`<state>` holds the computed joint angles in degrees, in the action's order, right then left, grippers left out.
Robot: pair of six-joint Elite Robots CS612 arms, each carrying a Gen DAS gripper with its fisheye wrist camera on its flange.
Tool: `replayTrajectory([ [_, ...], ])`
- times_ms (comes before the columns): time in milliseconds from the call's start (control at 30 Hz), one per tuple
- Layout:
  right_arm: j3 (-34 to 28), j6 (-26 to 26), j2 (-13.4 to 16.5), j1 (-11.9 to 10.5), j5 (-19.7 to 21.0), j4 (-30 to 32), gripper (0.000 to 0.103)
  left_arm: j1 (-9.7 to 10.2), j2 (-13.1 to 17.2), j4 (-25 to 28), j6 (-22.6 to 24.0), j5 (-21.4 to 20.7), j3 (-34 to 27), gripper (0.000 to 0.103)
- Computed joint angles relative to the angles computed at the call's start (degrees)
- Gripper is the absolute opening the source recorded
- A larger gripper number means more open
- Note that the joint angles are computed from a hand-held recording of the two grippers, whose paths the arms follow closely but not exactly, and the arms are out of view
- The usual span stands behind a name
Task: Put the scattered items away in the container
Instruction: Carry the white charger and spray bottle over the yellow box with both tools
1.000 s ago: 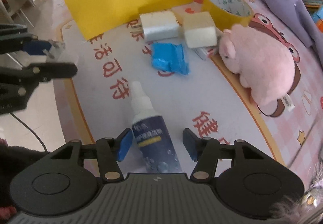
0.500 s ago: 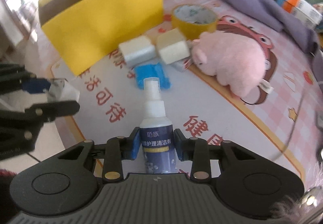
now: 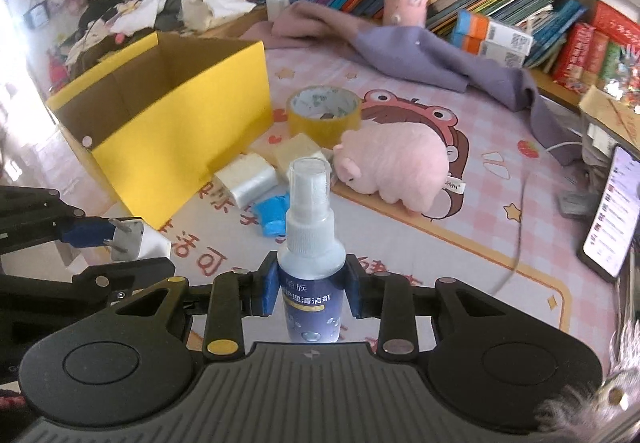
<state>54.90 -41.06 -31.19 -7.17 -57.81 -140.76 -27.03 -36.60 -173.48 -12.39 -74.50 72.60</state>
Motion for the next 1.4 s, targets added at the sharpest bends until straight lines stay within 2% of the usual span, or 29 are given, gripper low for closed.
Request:
replayTrajectory([
  [100,4.1,2.1,-2.1,0.2,-0.1,-3.9,0.031,0.16,-1.5,-3.0,1.9,-0.5,2.9,0.03],
  [333,14.0,4.7,-7.5,0.9,-0.2,-10.8,0.031,0.95,-4.9,-7.7,1.7,-1.9,9.6,0.03],
  [767,28.8,9.5,-14.6,2.6,-1.2,-20.3,0.031,2.13,-9.4,-14.2,6.1,-6.2,19.1,0.03],
  [1033,32.8,9.1,-16.7,3.8,-0.7,-22.6,0.031,2.66,-11.2,-16.9,5.6,-5.6,22.9,0.03],
  [1400,33.5,6.4,-17.6,5.5,1.6,-25.0,0.031,3.43,-13.0,-21.7,3.6,-0.8,26.2,0.03],
])
